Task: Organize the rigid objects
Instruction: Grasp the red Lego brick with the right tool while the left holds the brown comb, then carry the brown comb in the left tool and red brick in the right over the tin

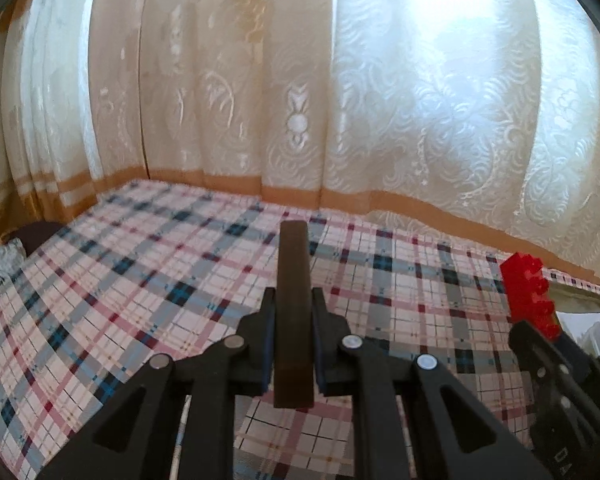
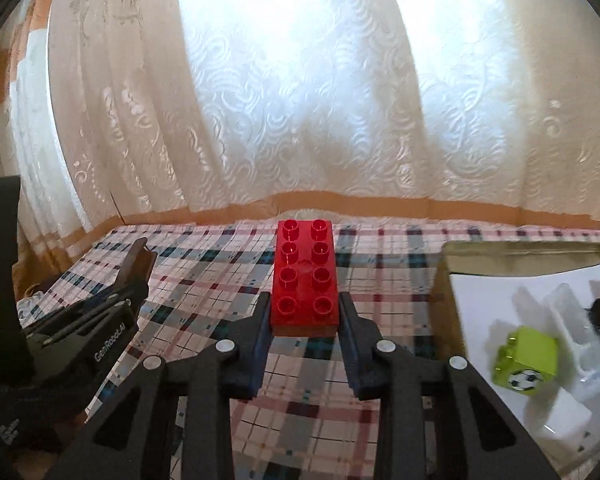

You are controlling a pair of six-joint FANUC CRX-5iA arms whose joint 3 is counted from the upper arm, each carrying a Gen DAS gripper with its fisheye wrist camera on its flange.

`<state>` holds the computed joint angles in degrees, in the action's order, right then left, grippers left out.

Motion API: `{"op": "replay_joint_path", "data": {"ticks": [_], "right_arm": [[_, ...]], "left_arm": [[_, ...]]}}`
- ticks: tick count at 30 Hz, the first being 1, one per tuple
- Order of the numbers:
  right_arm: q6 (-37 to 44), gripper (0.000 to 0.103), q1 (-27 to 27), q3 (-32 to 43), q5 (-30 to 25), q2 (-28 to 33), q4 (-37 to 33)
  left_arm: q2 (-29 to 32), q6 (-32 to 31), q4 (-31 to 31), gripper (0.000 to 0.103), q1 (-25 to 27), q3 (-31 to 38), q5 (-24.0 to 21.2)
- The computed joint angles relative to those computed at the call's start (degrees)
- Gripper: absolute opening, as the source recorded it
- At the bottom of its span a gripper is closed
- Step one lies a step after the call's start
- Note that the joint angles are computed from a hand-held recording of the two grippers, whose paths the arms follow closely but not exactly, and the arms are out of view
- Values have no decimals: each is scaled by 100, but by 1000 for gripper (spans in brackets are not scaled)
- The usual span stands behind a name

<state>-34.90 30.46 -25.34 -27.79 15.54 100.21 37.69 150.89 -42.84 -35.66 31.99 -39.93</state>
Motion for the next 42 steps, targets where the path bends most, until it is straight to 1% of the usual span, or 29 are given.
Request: {"op": "replay_joint_path", "data": {"ticks": [1,3,11,16,23,37,42], "right_arm": [[-41,34,30,-69,-103,-62,71],[-40,34,80,-104,-216,-82,135],[-250,34,153,-235,-447,-153,513],[-336,34,158,-329,-491,-215,610],[-418,34,164,-459,-521,-306,687],[-476,34,190,-694,-605,-486,816],[-508,34,147,-838,-573,-612,896]], "left_arm": [[-20,170,-248,14,-84,6,-65],[-40,324,-481,14,-171,6,-134],[-123,702,-946,14,-392,-64,-330],[-171,778,-1015,14,-469,-131,-367],[-242,835,-965,13,-492,-247,-256],[-307,926,-1201,14,-683,-327,-305],[-325,871,-1104,13,-672,-360,-235]]}}
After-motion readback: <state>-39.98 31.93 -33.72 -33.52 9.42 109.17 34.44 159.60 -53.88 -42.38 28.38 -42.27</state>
